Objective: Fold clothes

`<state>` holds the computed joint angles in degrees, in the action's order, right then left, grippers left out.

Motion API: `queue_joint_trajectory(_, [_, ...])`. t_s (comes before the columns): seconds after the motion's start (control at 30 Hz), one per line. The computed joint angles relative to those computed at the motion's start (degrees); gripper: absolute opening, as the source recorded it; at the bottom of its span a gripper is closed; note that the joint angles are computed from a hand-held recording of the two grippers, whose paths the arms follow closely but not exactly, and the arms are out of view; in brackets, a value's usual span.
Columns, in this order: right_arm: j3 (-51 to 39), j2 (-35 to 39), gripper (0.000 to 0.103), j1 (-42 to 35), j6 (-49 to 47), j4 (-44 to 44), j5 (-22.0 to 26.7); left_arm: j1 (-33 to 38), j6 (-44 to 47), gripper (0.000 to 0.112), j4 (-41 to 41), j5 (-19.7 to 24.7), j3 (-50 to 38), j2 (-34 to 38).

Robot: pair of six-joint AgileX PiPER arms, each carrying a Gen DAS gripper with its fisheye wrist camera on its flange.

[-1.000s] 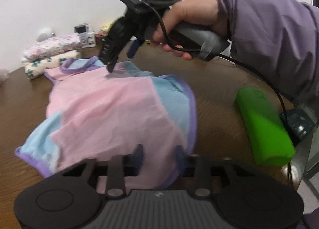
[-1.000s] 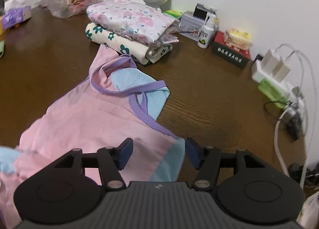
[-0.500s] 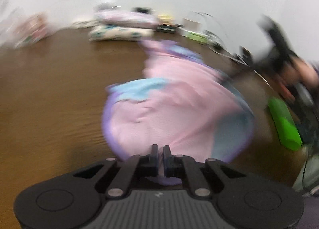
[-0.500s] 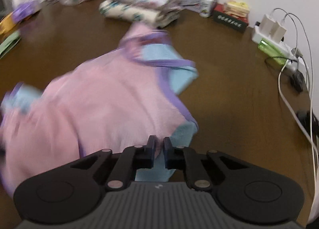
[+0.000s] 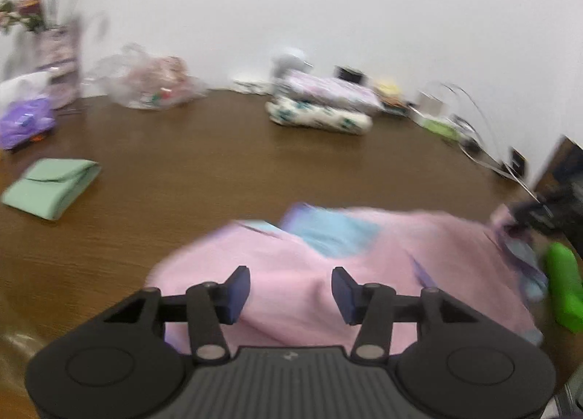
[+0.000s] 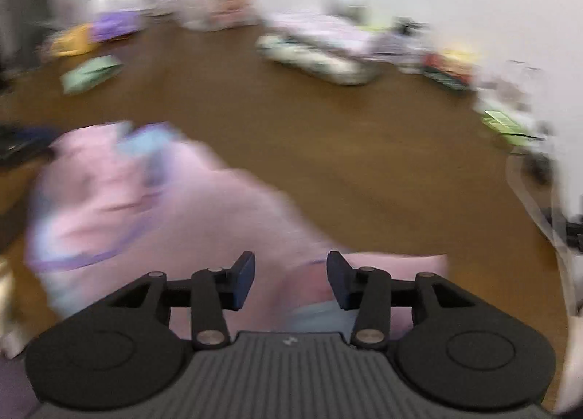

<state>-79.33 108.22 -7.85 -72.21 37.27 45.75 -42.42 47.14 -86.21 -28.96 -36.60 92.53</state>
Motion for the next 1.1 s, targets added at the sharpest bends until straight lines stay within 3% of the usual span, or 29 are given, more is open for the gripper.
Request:
queue_joint_trajectory(0.07, [-2.2, 2.9, 0.044, 0.4, 2.9, -1.8, -0.9, 0.1, -1.8, 0.047, 0.6, 1.8, -1.3, 3.3])
queue_joint_trajectory(0.2, [1.1, 3.0, 0.009, 0.2, -0.4, -0.6, -4.4, -1.5, -5.0, 0.037, -1.4, -1.2, -0.6, 4.6])
queue_joint_trajectory(0.37, [0.3, 1.8, 0.007, -1.3, 9.0, -9.5, -6.1, -5.2, -1.8, 0.036, -8.5, -5.5, 1.2, 2.9])
queue_joint_trajectory(0.47, [0.2, -1.5, 0.025, -1.4, 4.1, -3.0, -1.8, -7.3, -13.3, 0.039, 1.8, -4.8, 5.2, 0.0])
queue_joint_trajectory(0.5, [-0.2, -2.5, 0.045, -0.7, 1.7, -0.1, 0.3, -8.2, -18.9, 0.041, 7.6, -4.7, 7.0, -1.6])
queue_joint_trajectory(0.53, [-1.3, -3.1, 0.055, 0.9, -0.7, 2.5, 2.7, -8.6, -23.5, 0.052, 13.3, -3.9, 7.6, -2.3])
queue_joint_trajectory(0.57, [-2.7, -3.2, 0.055, 3.5, -1.9, 3.7, 4.9, -8.7, -27.5, 0.057, 19.0, -2.3, 7.2, -2.4])
queue_joint_trajectory(0.63, [-7.4, -1.7, 0.055, 11.3, 0.1, 1.8, 7.5, -7.0, -35.1, 0.057, 30.5, 2.2, 4.4, 0.7])
queue_joint_trajectory(0.7, [-13.3, 2.1, 0.055, 19.5, 4.5, -3.3, 8.0, -5.9, -38.2, 0.048, 35.3, 4.8, 0.8, 5.3])
queue_joint_trajectory(0.73, [-16.9, 4.9, 0.054, 23.3, 7.6, -6.7, 7.7, -6.1, -38.2, 0.038, 34.5, 5.3, -0.5, 6.8])
queue_joint_trajectory(0.77, [-21.7, 8.4, 0.052, 26.4, 10.8, -10.4, 8.4, -6.1, -40.5, 0.026, 35.8, 5.8, -0.9, 7.7])
queue_joint_trajectory(0.83, [-32.2, 16.3, 0.048, 30.9, 17.8, -17.6, 11.4, -6.4, -49.3, 0.019, 41.9, 4.4, 0.2, 8.5])
queue_joint_trajectory(0.97, [-45.6, 26.7, 0.039, 33.0, 24.4, -22.5, 17.4, -7.3, -55.0, 0.003, 44.5, 1.4, 3.3, 8.3])
queue_joint_trajectory(1.0, [-46.9, 27.7, 0.026, 32.6, 24.8, -21.5, 18.0, -6.6, -59.2, 0.002, 48.1, 1.2, 4.5, 7.9])
queue_joint_trajectory(1.03, [-49.3, 28.9, 0.006, 32.5, 26.2, -21.7, 19.6, -6.1, -62.4, 0.002, 50.9, 1.1, 5.7, 7.2])
queue_joint_trajectory(1.1, [-47.9, 28.2, 0.002, 32.7, 27.7, -23.0, 17.0, -6.6, -64.3, 0.001, 52.1, 0.8, 7.3, 6.3])
